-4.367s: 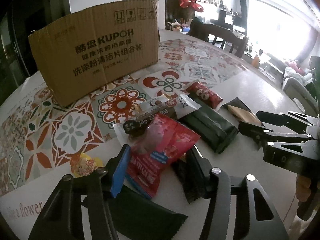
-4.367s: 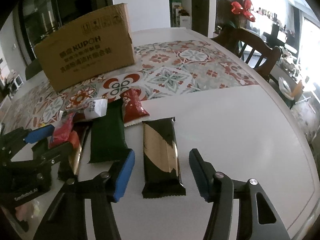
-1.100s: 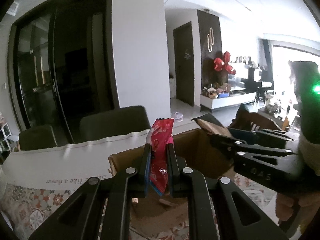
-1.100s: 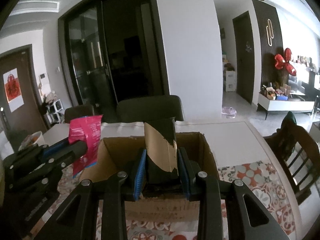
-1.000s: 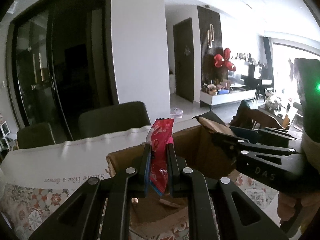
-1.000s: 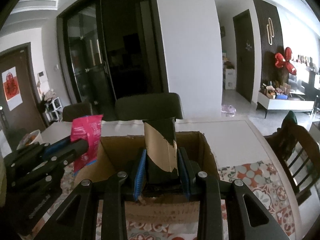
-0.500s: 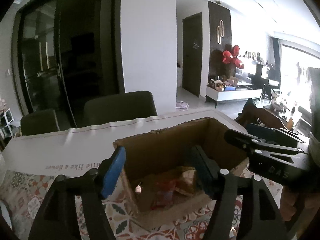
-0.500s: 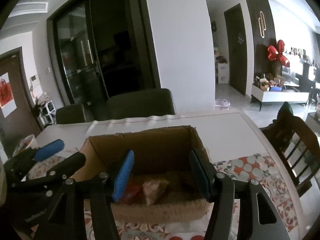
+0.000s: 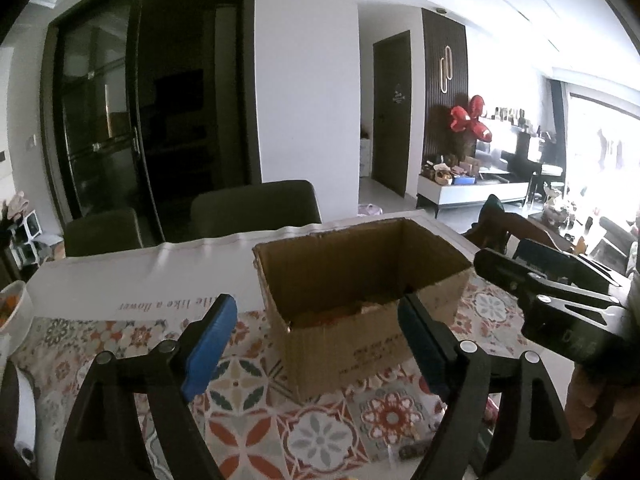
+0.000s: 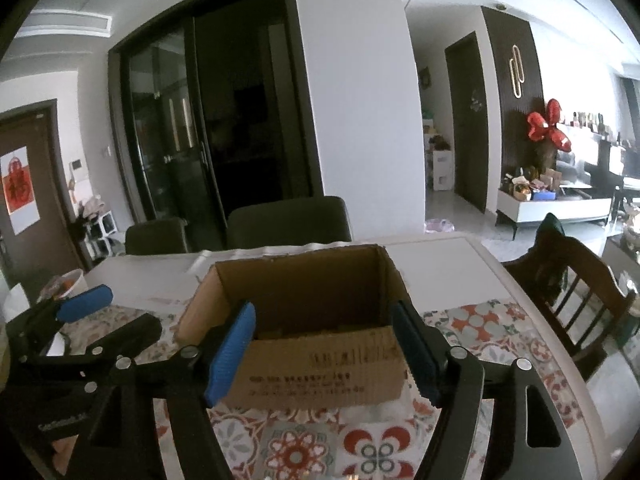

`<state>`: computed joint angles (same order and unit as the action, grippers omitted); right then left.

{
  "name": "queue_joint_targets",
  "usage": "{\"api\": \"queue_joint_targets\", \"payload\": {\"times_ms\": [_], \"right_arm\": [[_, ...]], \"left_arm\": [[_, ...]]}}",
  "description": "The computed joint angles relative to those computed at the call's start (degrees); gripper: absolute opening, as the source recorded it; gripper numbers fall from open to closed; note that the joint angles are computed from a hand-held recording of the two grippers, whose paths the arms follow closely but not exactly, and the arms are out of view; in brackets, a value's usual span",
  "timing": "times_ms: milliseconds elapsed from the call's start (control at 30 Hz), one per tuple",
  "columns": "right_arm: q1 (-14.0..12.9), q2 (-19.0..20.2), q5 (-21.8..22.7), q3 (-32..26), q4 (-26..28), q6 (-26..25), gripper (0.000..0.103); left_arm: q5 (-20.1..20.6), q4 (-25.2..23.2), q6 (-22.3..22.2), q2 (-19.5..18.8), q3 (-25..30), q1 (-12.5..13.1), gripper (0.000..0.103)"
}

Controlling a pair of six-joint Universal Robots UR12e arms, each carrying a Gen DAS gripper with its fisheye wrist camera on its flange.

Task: Organize snacks
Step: 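Move both open grippers back from the box to the table snacks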

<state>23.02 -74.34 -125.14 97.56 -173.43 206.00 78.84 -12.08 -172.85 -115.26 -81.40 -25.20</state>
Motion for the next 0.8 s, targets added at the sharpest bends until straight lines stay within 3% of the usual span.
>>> {"api": "queue_joint_targets", "payload": {"times_ms": [333, 500, 700, 800], "right_arm": [[2.7, -1.9, -3.3, 3.1, -1.0, 1.4, 0.072], [4.2, -2.3, -5.3, 4.2, 0.0, 2.1, 0.072], [5.3, -3.4, -4.1, 6.2, 3.5, 4.0, 0.072], [5.8, -3.9, -4.5, 7.1, 5.8, 5.6, 0.072]], "left_arm": [[2.8, 4.1, 0.9, 3.9, -6.8, -0.1, 0.085], [2.2, 3.4, 2.1, 5.8, -10.2, 0.0, 0.085], [1.5, 0.2, 2.7, 7.3, -12.7, -0.1, 0.085], [3.1, -0.4, 2.6, 7.8, -14.1, -0.3, 0.085]]}}
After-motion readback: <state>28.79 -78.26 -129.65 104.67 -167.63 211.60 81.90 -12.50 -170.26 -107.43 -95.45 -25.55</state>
